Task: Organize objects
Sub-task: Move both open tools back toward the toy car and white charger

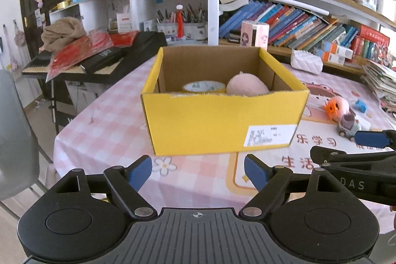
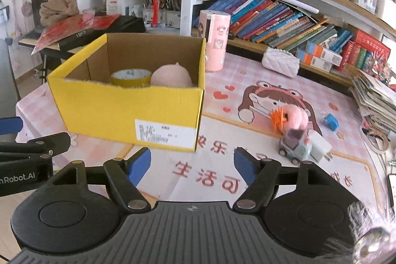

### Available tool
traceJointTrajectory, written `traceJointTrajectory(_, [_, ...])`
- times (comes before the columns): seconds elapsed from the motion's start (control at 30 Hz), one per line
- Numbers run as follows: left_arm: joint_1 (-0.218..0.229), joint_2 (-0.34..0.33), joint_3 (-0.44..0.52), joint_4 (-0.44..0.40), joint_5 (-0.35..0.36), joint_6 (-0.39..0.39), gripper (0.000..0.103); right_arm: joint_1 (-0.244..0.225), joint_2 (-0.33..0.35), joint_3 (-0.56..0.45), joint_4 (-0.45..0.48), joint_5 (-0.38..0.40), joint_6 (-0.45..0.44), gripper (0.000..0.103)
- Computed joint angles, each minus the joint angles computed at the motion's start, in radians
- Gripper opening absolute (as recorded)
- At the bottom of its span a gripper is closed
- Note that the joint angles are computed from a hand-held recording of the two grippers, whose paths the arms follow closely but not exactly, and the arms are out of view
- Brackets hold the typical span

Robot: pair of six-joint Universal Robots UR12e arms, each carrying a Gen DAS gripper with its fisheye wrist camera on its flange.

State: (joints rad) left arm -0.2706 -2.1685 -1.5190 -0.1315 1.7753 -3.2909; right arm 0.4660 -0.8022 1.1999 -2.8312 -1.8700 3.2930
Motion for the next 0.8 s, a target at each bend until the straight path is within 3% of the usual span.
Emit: traceJointTrajectory(0.8, [-0.018,0.04,-0.069,-0.005,-0.089,0.075,0.087,0.028,-0.078,0.151,-0.023,-0.104,0.079,0.082])
